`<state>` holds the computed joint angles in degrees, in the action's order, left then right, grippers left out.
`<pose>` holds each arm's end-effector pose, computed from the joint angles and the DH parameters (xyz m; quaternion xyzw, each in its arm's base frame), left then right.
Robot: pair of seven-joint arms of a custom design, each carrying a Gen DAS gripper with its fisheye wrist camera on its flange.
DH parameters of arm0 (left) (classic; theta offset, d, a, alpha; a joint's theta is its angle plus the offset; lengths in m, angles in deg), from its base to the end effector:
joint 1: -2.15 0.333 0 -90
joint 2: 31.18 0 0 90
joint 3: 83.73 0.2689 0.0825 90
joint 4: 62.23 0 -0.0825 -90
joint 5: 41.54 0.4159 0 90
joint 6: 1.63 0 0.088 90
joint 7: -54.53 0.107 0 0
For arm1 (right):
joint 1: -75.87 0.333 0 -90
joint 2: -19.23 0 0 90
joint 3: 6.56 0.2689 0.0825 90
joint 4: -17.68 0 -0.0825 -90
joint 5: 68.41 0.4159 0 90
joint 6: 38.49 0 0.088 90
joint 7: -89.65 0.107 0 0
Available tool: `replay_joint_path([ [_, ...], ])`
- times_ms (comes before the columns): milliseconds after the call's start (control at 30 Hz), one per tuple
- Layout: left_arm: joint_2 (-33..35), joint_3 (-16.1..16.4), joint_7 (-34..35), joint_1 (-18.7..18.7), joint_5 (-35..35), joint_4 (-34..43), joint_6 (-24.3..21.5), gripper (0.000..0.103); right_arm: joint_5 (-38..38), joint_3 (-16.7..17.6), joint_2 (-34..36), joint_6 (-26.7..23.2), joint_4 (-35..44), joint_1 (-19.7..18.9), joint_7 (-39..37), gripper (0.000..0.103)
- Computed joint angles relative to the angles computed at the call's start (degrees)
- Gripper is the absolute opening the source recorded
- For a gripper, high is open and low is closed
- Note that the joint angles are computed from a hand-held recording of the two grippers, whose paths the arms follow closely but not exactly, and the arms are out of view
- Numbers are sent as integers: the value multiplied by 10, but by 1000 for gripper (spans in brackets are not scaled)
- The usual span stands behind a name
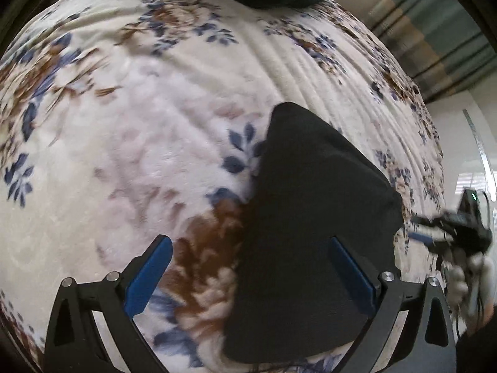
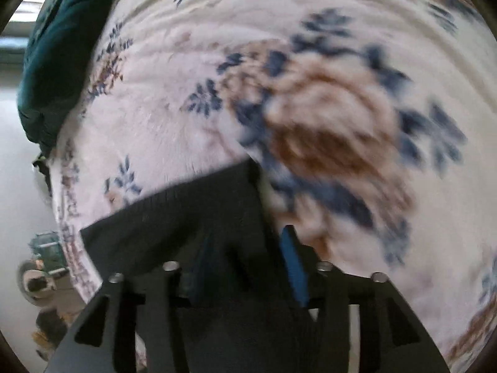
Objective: Fold small clothes
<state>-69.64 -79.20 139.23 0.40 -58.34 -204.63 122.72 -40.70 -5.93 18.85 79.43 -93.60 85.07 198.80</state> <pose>0.4412 0.0112 0.5064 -0.7696 0.5942 -0.2337 0.0041 0.5882 0.1271 0.4414 -0.5519 0.8027 0.1577 0.1619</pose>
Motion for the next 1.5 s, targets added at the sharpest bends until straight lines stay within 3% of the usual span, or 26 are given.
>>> replay_joint_path([
  [200,-19,-6,-26,-4,-6,-23,-33,102,29,-8,-139,-58,-148,-3,25,54],
  [300,-39,-5,-33,-5,-6,-37,-50,102,37,-2,-183,-36,-211,1,49,54],
  [367,-45,-7,-34,-5,1,-40,-59,102,48,2,-207,0,-246,7,62,19],
  [433,-49,-6,-30,-7,3,-40,-62,102,32,16,-239,48,-275,9,93,10],
  [600,-50,-4,-23,-8,11,-30,-62,102,-59,41,-313,61,-298,10,157,5],
  [700,-41,-4,-21,-8,12,-23,-58,102,-58,24,-337,43,-320,15,162,5],
  [800,-33,-2,-21,-8,8,-19,-52,102,-60,16,-332,16,-329,15,158,5],
  [967,-12,7,-7,-8,-2,-9,-41,102,-39,0,-283,16,-320,23,113,7],
  [1067,4,26,30,-16,-35,-3,-31,102,-8,-23,-274,5,-305,16,75,32],
  [1100,10,35,50,-21,-54,-2,-27,102,-1,-28,-278,10,-307,10,61,48],
  [1200,38,63,119,-35,-126,4,-22,102,76,-63,-284,66,-319,14,-32,66],
  [1367,118,85,211,-49,-240,41,-48,102,235,-104,-133,23,-236,38,-223,69],
  [1500,172,80,254,-45,-302,80,-85,102,384,-99,-67,-9,-203,27,-320,78],
])
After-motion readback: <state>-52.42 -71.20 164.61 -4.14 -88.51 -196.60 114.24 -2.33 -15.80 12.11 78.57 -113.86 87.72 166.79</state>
